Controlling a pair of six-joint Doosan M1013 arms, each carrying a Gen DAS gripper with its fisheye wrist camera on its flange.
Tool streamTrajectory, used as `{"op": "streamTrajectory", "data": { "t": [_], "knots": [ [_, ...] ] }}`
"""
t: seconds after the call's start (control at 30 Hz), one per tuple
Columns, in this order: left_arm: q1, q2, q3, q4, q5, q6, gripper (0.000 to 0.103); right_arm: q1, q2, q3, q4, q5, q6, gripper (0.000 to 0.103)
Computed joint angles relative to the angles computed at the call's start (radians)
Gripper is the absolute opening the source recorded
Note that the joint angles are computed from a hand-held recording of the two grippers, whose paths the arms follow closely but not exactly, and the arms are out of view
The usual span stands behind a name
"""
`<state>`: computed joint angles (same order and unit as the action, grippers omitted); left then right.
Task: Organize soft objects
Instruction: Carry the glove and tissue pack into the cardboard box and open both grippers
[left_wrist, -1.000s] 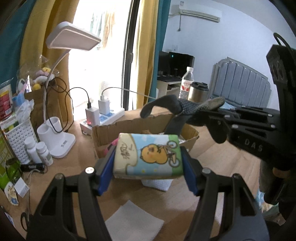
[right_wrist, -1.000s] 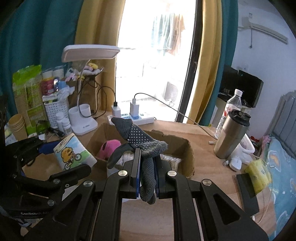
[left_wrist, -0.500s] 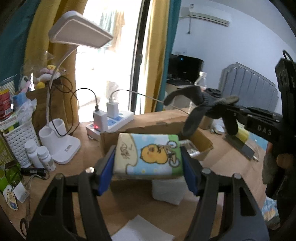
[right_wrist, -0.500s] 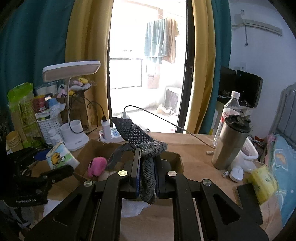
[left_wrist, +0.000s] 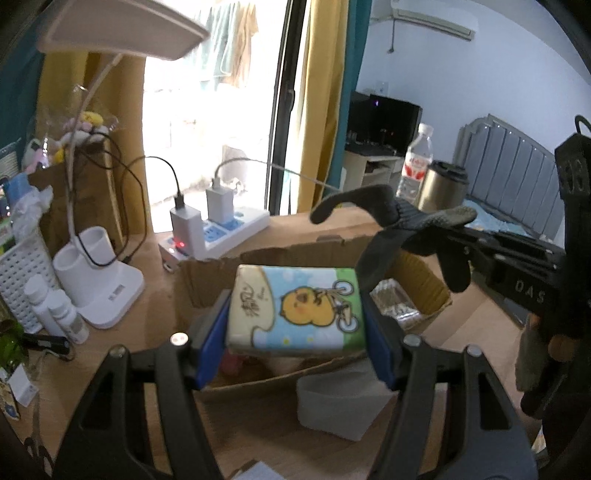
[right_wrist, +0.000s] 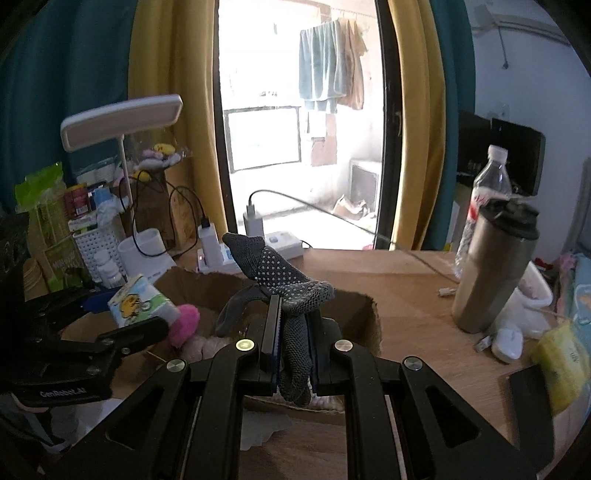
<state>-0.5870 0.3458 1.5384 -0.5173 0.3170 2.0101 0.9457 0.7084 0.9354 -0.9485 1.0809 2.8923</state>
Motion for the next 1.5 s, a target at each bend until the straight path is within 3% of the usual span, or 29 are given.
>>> {"op": "streamTrajectory", "data": {
  "t": [0.37,0.83,1.0,1.1,1.3,1.5],
  "knots": [
    [-0.021,0.049,-0.055,0.224,0.028,-0.232,0.066,-0.032,0.007,0.032,0.054,-0.053,-0.012,0.013],
    [-0.025,0.090,-0.097,0.270,0.091,-0.290,0.067,-0.043,0.030,0.019,0.068,-0.021,-0.085,0.014],
    [-0.020,0.099,-0.105,0.244,0.107,-0.279,0.067,-0.047,0.025,0.029,0.076,-0.036,-0.068,0.034],
    [-0.019,0.102,-0.113,0.260,0.122,-0.318,0.068,-0.045,0.009,0.063,0.028,-0.069,-0.011,0.040],
    [-0.020,0.109,-0.124,0.301,0.148,-0.351,0.072,-0.041,-0.020,0.126,-0.048,-0.108,0.107,0.045],
    [-0.025,0.118,-0.130,0.315,0.148,-0.336,0.074,-0.046,-0.016,0.127,-0.013,-0.115,0.091,0.046]
  ]
}}
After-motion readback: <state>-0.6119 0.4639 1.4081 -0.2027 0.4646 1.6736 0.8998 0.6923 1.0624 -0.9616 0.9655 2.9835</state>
